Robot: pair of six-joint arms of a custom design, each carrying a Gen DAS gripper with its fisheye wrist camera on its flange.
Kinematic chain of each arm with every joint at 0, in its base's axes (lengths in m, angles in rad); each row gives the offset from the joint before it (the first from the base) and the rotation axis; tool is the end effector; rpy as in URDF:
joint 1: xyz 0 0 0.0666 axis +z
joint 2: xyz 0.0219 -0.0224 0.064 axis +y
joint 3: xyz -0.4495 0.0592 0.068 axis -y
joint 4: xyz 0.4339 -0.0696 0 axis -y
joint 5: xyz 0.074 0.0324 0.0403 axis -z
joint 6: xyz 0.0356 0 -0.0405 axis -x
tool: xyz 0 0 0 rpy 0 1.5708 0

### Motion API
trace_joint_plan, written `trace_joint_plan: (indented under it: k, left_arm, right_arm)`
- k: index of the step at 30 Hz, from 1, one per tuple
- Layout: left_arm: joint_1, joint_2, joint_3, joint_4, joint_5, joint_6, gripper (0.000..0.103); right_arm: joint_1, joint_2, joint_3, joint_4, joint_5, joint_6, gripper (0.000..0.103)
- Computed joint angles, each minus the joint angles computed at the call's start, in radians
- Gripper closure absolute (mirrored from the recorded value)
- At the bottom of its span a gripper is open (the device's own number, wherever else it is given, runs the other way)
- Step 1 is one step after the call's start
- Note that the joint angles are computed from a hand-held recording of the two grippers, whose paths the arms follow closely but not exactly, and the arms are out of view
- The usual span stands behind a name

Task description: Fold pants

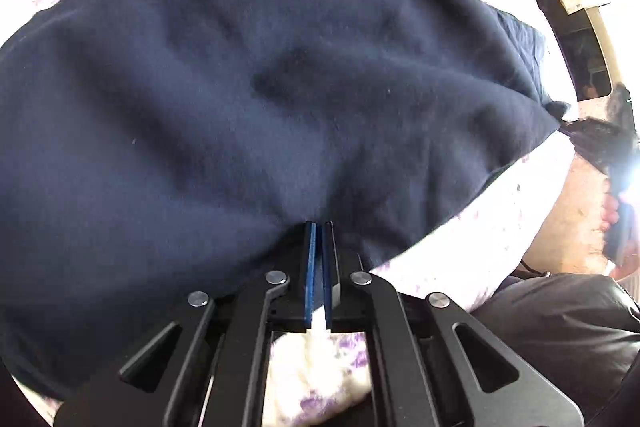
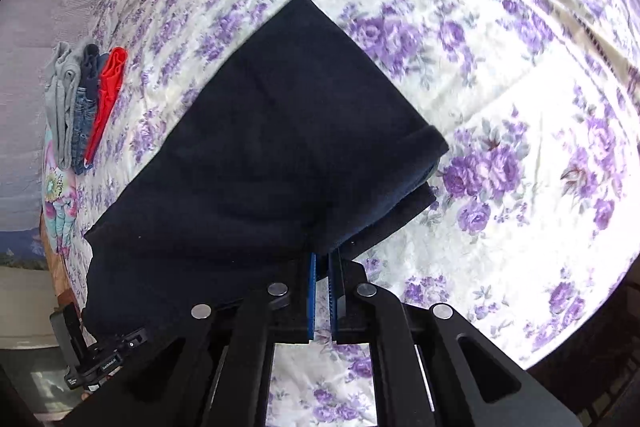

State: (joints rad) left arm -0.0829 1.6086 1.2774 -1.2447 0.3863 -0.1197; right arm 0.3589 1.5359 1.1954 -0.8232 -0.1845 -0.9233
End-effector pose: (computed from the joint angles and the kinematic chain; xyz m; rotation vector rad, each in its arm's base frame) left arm 0.5135 -0.0565 0.3291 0.3101 3.0655 -0.6027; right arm 0.4905 0.1905 0.3371 0.7467 2.7722 0.5672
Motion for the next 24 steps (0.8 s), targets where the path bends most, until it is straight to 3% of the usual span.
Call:
trace_joint_plan:
  k: [3, 6, 8, 9, 11, 15, 17, 18, 20, 23, 24]
  left_arm:
    - [0.026, 0.016, 0.022, -0.041, 0.047, 0.01, 0.101]
    - [0.032, -0.019, 0.017, -0.037, -0.018, -0.009, 0.101]
    - [0.036, -0.041, 0.016, -0.038, -0.007, -0.009, 0.101]
    - [0.041, -0.049, 0.025, -0.044, -0.001, -0.014, 0.101]
    - [0.037, -0.052, 0.038, -0.039, 0.003, -0.016, 0.098]
    - [0.031, -0.03, 0.072, -0.036, -0.007, -0.033, 0.081]
    - [0.015, -0.008, 0.088, -0.035, -0.016, -0.038, 0.08]
    - [0.008, 0.002, 0.097, -0.041, -0.024, -0.04, 0.079]
    - [-0.008, 0.031, 0.097, -0.048, -0.043, -0.035, 0.079]
    - [-0.01, 0.02, 0.057, -0.009, -0.013, -0.008, 0.078]
    - [0.001, 0.017, 0.052, -0.017, 0.007, 0.002, 0.078]
  right_arm:
    - [0.003, 0.009, 0.022, -0.038, -0.016, 0.027, 0.094]
    - [0.016, 0.03, 0.107, -0.237, 0.009, 0.116, 0.078]
    - [0.046, 0.049, 0.185, -0.396, 0.111, 0.184, 0.078]
    - [0.066, 0.052, 0.215, -0.435, 0.162, 0.217, 0.078]
    - [0.097, 0.047, 0.255, -0.415, 0.163, 0.285, 0.079]
    - [0.135, 0.086, 0.295, -0.236, 0.049, 0.364, 0.088]
    - [0.148, 0.149, 0.327, -0.217, 0.014, 0.414, 0.089]
    - [0.15, 0.187, 0.344, -0.245, -0.012, 0.427, 0.089]
    - [0.16, 0.282, 0.395, -0.385, -0.1, 0.47, 0.09]
    - [0.189, 0.347, 0.501, -0.525, -0.042, 0.553, 0.09]
    - [0.197, 0.358, 0.551, -0.536, -0.021, 0.579, 0.089]
